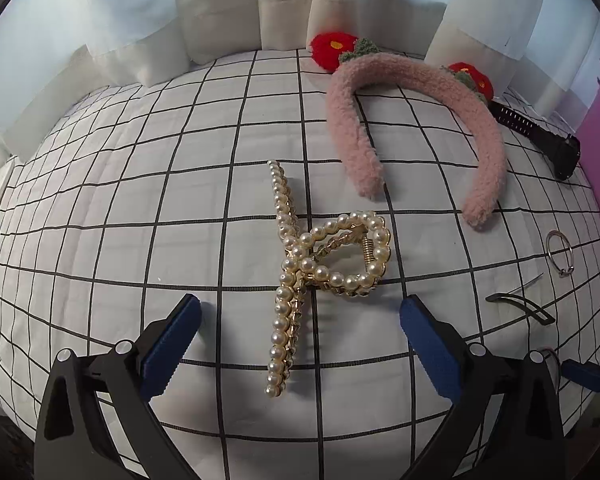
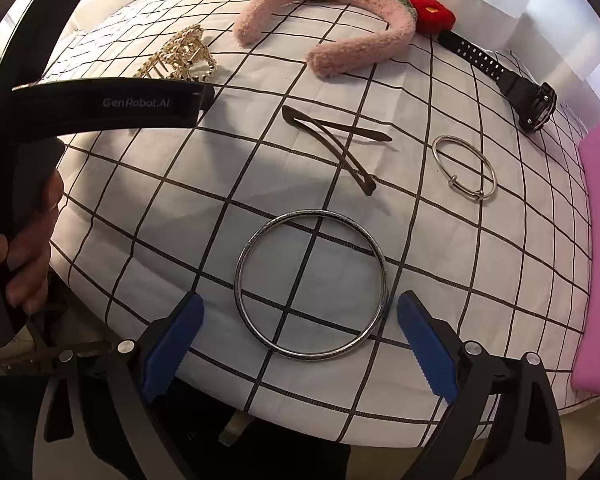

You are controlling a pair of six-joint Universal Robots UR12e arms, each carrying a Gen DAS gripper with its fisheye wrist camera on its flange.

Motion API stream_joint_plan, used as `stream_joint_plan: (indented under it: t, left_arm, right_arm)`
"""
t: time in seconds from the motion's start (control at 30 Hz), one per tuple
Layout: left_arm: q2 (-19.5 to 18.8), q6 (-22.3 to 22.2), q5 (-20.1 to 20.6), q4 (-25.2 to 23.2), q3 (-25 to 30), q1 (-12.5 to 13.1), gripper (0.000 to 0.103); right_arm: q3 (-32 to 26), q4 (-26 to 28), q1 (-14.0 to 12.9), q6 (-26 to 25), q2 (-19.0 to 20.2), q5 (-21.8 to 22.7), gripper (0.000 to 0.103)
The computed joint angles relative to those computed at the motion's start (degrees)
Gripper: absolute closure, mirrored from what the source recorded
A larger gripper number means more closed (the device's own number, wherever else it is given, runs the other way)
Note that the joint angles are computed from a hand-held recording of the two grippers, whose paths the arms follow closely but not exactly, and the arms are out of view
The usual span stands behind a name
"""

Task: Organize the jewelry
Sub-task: 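Grasp the pearl hair claw with the left tool while the right tool grasps the large silver bangle, then lift both items, carry them over the pink tub and release them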

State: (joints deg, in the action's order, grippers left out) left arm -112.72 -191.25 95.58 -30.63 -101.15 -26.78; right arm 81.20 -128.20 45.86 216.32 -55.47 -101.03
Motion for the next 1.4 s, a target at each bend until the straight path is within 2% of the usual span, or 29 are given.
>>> stream_joint_plan:
  t: [0.2, 0.37, 0.63, 0.7, 0.73, 0.8, 0.83, 0.9, 0.97, 1.1, 1.4]
  left_arm:
    - [0.0, -0.6, 0.9, 3.3, -1.1, -0.3, 0.005]
    - [0.1, -0.8, 1.1, 3.5, -1.2, -0.4, 0.005]
    - [0.2, -1.7, 1.4, 2.7, -1.1, -0.5, 0.008]
    - [0.3, -0.6, 0.7, 2.9, -1.1, -0.5, 0.017]
    - [0.4, 0.1, 0.3, 3.2, -1.2, -0.5, 0.02]
    - [0.6, 1.2, -0.2, 3.9, -1.4, -0.7, 0.039]
    - [0.7, 1.6, -0.4, 4.2, -1.4, -0.8, 0.044]
    - [0.8, 2.0, -0.5, 4.4, -1.3, -1.0, 0.072]
    - [0.9, 2.3, -1.1, 4.1, -1.3, -0.9, 0.091]
    - [1.1, 2.6, -2.9, 4.3, -1.5, -0.5, 0.095]
    - [2.3, 2.3, -2.8, 4.2, -2.1, -0.3, 0.095]
  right_arm:
    - [0.8, -1.6, -0.1, -0.8, -0.2, -1.1, 0.008]
    - [2.0, -3.4, 0.1, -1.2, -0.7, -2.0, 0.008]
    - [1.2, -2.9, 0.1, -1.0, -0.1, -0.8, 0.01]
    - [0.9, -2.9, 0.1, -0.8, 0.0, -0.7, 0.01]
    - [1.0, -3.1, 0.1, -0.4, -0.1, -0.9, 0.014]
    - [1.5, -3.6, 0.3, 0.2, -0.7, -1.7, 0.026]
    - [1.8, -3.9, 0.2, 0.3, -0.9, -1.6, 0.031]
    - [1.8, -3.9, 0.1, -0.1, -1.0, -1.4, 0.031]
    - [1.9, -4.3, 0.1, -0.2, -1.0, -1.4, 0.031]
    - [3.2, -6.9, -0.5, 0.5, -1.6, 0.1, 0.031]
    - [5.3, -10.4, -0.8, 0.4, -3.2, 0.3, 0.031]
